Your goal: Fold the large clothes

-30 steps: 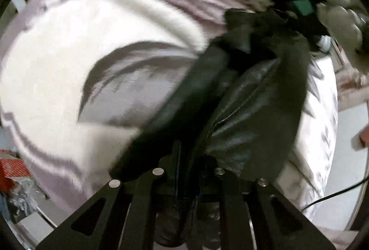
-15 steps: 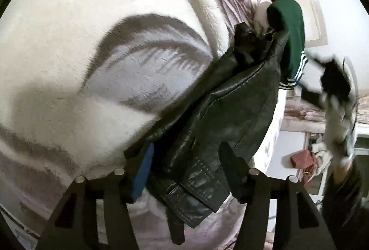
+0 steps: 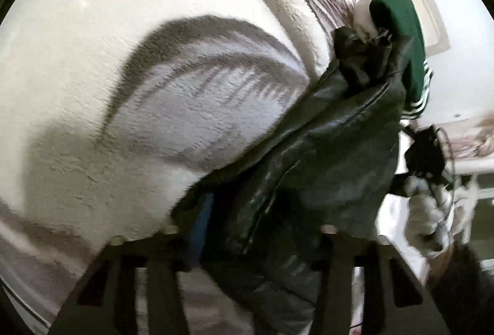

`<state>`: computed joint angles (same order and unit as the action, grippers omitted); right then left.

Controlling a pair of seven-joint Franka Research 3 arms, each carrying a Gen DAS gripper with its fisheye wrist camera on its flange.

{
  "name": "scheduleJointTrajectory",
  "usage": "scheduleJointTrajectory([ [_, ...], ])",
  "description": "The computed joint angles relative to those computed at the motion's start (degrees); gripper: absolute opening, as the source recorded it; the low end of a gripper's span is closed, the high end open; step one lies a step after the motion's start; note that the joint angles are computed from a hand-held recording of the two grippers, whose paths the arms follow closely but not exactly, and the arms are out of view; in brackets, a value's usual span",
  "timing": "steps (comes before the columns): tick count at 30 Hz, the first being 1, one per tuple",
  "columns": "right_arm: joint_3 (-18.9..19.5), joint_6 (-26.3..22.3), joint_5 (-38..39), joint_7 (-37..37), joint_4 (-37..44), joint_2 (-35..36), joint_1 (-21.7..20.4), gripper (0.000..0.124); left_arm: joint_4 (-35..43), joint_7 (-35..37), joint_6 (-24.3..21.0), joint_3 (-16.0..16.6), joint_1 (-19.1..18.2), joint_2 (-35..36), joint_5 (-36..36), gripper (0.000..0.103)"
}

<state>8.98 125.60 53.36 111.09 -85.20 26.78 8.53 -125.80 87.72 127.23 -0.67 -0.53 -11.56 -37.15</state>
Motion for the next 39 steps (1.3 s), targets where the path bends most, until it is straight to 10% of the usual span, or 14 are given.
scheduleJointTrajectory([
  [9,-0.8,7.6,7.6,-6.3,-10.9,-7.4,-1.6,0.096,-1.6,1.0,1.9,1.2,-0.4,-1.9,-2.3,0.018],
  [15,0.6,5.0,5.9,-11.4,-1.4,0.5,-0.5,0.089,-2.1,2.9,0.7,2.0,0.0,-3.5,-2.9,0.016],
  [19,0.4,10.1,3.4,-4.1,-3.5,-2.3,1.9,0.043,-1.3,2.9,-1.0,3.0,0.3,-3.7,-4.7,0.016],
  [28,-0.3,18.9,3.6,16.8,-31.4,-31.2,8.7,0.031,2.7,5.8,-12.0,4.1,1.9,-3.0,-2.1,0.017],
  [34,-3.7,13.0,3.6,31.3,-46.1,-43.3,12.0,0.055,6.2,4.2,-17.7,2.1,2.9,-0.5,-0.3,0.035],
  [39,-5.3,-3.1,-10.8,35.6,-37.7,-42.5,8.4,0.064,4.1,-1.3,-13.3,1.1,3.7,-4.5,5.1,0.070],
])
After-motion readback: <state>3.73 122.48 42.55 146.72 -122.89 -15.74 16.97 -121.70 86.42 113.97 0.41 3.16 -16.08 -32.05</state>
